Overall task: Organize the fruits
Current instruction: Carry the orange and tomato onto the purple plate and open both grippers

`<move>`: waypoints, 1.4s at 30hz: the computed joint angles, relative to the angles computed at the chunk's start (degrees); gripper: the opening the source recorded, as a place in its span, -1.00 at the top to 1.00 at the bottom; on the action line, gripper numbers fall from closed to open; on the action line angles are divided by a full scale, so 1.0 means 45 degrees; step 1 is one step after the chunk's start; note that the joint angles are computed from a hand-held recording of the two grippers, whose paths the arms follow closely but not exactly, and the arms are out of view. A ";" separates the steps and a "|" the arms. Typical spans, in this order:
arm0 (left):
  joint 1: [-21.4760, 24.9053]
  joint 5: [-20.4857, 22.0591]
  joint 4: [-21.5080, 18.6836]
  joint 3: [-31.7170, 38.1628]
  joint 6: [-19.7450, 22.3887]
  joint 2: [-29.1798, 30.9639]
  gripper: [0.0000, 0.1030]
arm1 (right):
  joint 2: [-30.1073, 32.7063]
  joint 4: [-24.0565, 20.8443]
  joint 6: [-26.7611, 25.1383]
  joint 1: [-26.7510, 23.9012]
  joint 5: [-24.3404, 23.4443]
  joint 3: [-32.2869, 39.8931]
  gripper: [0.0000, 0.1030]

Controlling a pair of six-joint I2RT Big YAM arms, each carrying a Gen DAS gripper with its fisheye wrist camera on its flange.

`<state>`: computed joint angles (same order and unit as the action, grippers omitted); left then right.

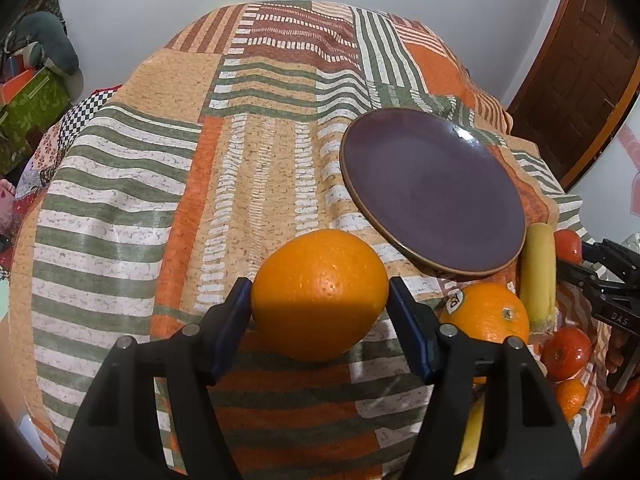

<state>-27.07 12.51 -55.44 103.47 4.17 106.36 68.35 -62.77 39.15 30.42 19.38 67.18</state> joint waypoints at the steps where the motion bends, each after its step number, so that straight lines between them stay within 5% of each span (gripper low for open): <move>1: 0.0008 0.0030 -0.0009 -0.0017 -0.0049 -0.0050 -0.31 | -0.0051 0.0034 0.0070 -0.0018 -0.0091 0.0002 0.07; 14: -0.0159 -0.0091 0.0116 0.0338 0.0364 -0.1220 -0.30 | -0.0366 -0.0662 -0.0364 0.0268 0.1540 0.1508 0.08; 24: -0.0597 -0.0141 0.0552 0.1179 -0.0042 -0.1246 -0.30 | -0.0092 0.0176 -0.1531 0.0236 0.2623 0.2709 0.08; 42: -0.1119 -0.0401 -0.0415 0.4180 -0.0639 0.1388 -0.30 | 0.1821 0.2068 -0.2437 -0.1171 0.0465 0.2940 0.07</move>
